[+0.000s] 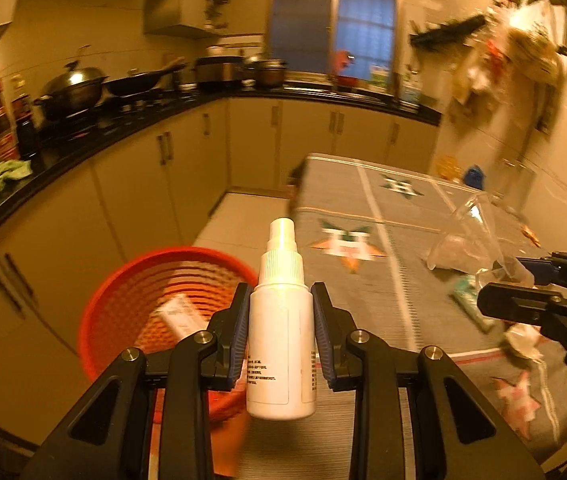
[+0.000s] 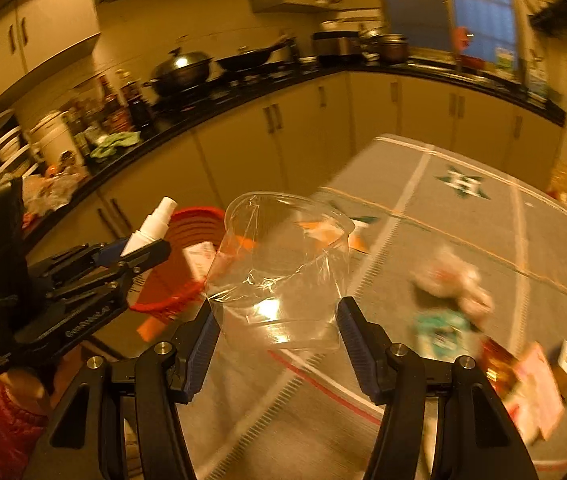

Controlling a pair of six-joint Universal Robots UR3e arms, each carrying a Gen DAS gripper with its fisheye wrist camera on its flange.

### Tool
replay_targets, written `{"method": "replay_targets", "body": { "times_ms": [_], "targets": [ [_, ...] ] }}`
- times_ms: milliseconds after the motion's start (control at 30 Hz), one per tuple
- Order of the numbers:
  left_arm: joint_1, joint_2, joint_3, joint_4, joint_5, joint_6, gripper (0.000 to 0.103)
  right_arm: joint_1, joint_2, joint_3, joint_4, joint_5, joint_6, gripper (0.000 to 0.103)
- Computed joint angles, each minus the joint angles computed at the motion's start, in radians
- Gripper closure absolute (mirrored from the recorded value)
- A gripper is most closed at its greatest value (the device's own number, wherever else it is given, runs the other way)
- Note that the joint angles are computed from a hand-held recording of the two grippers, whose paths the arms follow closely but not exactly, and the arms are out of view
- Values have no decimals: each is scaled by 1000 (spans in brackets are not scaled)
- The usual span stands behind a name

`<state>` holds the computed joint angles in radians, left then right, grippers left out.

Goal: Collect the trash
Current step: 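Carry the bottle and plastic bag with both grippers over the red basket, then open both grippers to drop the bottle and bag into the basket, then move both grippers back from the basket to the table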

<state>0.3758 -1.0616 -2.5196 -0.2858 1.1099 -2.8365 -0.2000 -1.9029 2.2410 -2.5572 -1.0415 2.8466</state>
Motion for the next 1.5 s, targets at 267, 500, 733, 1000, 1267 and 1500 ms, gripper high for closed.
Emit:
{"method": "replay_targets", "body": {
  "times_ms": [267,500,733,1000,1267,1500],
  "targets": [
    [231,-19,-32,-49,-83,118,74,229,369,-277,-94,-29,156,39],
    [262,-190,-25,60,-76,107,74,337,615,-523,-63,-30,236,38],
    [279,-279,-19,110,-72,115,74,399,786,-704,-22,-57,295,37],
    [259,-348,-29,214,-48,103,58,395,875,-802,18,-25,322,34],
    [262,-319,-39,200,-50,89,51,362,828,-732,-4,12,328,32],
    [244,-161,-75,102,-64,86,51,339,669,-535,-75,-55,307,32]
  ]
}}
